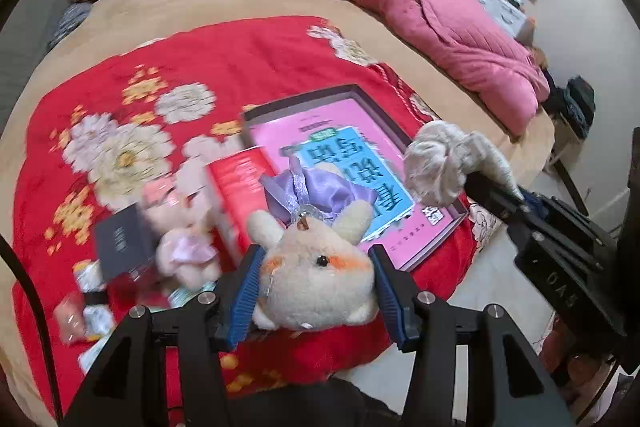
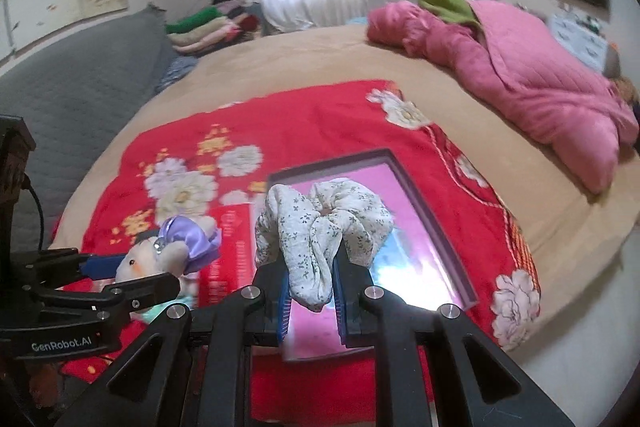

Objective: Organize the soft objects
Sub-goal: 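Carry the bunny and scrunchie in both grippers over the pink book tray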

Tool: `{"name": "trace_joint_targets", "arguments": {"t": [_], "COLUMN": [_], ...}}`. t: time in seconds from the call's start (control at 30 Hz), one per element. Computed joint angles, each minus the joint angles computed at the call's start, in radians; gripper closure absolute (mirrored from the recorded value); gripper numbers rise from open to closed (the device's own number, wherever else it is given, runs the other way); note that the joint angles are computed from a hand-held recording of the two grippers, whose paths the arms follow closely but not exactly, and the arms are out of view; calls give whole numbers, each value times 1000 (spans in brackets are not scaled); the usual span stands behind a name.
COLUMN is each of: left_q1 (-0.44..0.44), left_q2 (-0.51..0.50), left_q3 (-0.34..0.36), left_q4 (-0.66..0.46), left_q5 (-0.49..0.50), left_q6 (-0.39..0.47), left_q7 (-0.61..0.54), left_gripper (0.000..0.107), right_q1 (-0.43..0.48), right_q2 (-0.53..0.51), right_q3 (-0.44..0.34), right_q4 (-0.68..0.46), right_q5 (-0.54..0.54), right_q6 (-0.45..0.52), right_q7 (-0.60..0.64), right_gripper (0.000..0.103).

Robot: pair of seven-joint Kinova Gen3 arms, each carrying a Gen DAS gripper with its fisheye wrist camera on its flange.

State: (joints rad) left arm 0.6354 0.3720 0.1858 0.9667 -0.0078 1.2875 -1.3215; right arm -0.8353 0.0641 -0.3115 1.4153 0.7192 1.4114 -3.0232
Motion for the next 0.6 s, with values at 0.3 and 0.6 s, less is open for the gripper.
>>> {"name": "trace_joint_targets", "arguments": {"t": [0.3, 0.6], "left_q1": [120, 193], "left_q2": [207, 380], "left_q3": [-25, -70], "left_q4": [-249, -457], "left_q5": [-50, -49], "left_q6": [115, 257], "left_q7": [-12, -49], "left_gripper": [54, 54], "right_q1": [140, 234], "right_q2": [-51, -35], "right_q3": [32, 63], "right_q4": [174, 268], "right_q5": [-126, -247], "right_q6": [-134, -253], "right_q7": [34, 96], "right_gripper": [85, 84]}}
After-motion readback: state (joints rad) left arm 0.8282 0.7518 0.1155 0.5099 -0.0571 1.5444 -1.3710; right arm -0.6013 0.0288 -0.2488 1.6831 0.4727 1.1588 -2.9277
